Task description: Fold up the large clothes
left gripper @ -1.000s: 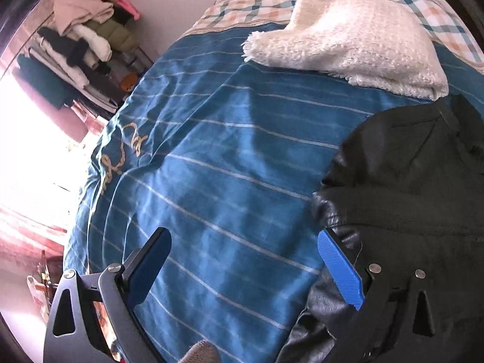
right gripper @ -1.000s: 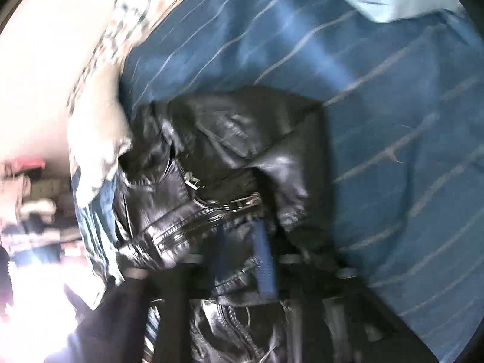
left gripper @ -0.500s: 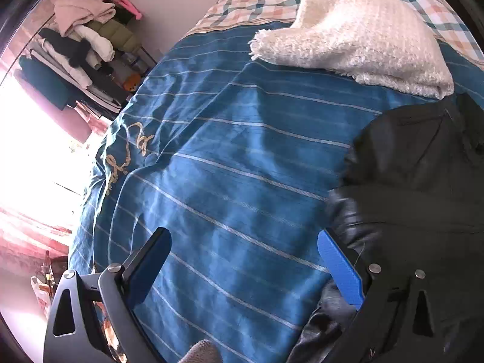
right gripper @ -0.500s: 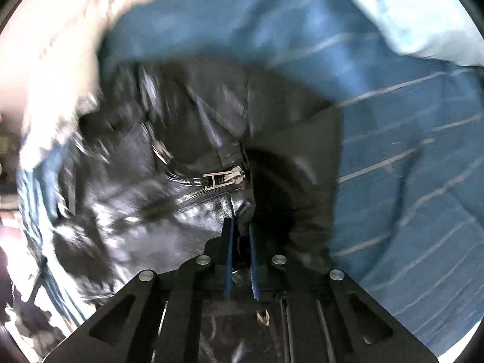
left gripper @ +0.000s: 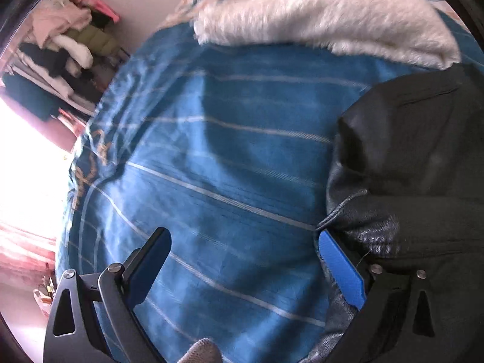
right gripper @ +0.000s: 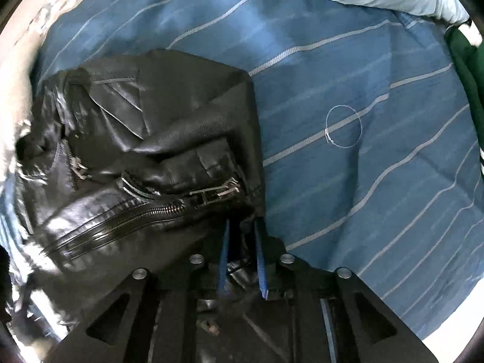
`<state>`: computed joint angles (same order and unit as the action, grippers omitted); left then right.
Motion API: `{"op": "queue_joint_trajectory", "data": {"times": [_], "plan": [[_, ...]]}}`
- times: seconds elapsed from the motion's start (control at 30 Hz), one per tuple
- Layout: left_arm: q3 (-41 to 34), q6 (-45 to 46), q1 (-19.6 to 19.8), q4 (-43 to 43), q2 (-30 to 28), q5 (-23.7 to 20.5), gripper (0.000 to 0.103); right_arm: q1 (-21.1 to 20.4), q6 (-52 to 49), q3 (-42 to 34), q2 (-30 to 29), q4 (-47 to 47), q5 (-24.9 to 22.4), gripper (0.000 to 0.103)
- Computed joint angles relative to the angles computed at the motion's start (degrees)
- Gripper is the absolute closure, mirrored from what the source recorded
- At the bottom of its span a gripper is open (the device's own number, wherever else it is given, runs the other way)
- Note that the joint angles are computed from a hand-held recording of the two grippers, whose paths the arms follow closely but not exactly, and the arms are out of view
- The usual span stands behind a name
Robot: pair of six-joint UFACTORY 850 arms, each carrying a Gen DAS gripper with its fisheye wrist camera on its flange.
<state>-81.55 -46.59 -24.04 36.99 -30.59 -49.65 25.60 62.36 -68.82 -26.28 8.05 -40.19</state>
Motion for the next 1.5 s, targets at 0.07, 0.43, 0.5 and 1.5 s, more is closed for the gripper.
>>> {"op": "queue_joint_trajectory", "data": {"times": [0.07,0.43,0.5,1.5], "plan": [[0.5,1.5,0.7,-1.6,1.1,0.0,0.002,1.0,5.0,0.7,2.8,-4.3,0.2,0.069],[5.1,0.5,-2.9,2.1,6.4,4.2,0.002,6.5,-0.2,-5.4,-2.5,-0.2,5.8,0.066],[3.3,2.7,-2.3,-0.4,3.1,3.6,0.000,6.7,0.8,-8.1,-5.5,-1.6,1.5,0.066],[17.3,-17.4,-21.0,4.3,10.7,-20.9,0.000,2.4,-33.4,16.6,7.4,20.0,8.2,0.064]]}}
